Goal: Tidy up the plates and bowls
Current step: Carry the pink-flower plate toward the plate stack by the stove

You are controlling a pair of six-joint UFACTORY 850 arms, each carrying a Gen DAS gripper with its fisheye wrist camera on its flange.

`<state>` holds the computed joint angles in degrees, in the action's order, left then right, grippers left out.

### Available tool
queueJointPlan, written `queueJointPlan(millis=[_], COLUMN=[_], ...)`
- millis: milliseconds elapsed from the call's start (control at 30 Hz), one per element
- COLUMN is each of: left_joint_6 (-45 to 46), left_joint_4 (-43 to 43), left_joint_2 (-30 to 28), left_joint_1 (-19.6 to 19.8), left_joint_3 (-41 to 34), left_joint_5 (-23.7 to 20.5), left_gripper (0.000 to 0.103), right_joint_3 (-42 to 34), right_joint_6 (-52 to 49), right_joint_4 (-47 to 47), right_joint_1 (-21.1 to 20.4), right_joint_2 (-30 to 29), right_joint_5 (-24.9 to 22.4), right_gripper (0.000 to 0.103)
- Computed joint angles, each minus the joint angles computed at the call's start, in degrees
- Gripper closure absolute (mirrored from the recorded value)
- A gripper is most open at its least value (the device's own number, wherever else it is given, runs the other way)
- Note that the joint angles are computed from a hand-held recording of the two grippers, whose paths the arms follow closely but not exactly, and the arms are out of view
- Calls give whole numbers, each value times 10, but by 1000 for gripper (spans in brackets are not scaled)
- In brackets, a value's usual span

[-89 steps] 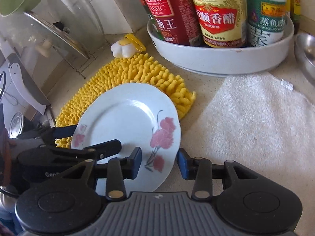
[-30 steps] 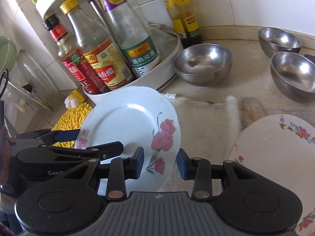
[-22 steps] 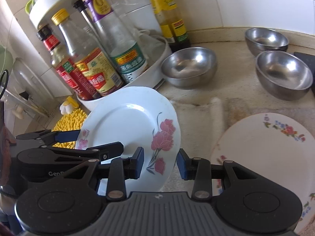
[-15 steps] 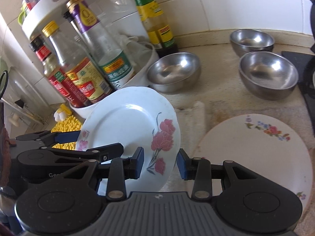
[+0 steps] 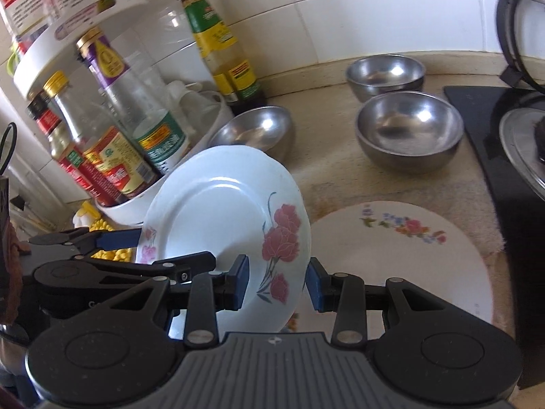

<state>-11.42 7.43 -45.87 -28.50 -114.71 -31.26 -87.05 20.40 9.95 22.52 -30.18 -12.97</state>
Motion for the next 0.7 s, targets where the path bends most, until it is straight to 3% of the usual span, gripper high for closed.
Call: queueJointPlan(millis=[700], left_joint_6=[173], left_joint_4=[-117], left_joint_2=[-88], left_joint_1=[-33], left_joint_3=[-136], left_joint_5=[-56], left_gripper=[6], right_joint_3=[108], right_joint_6=[429], right_joint_4=[-346], right_joint_1=[-14], right_joint_2=[75], right_joint_5=[6], right_gripper=[63])
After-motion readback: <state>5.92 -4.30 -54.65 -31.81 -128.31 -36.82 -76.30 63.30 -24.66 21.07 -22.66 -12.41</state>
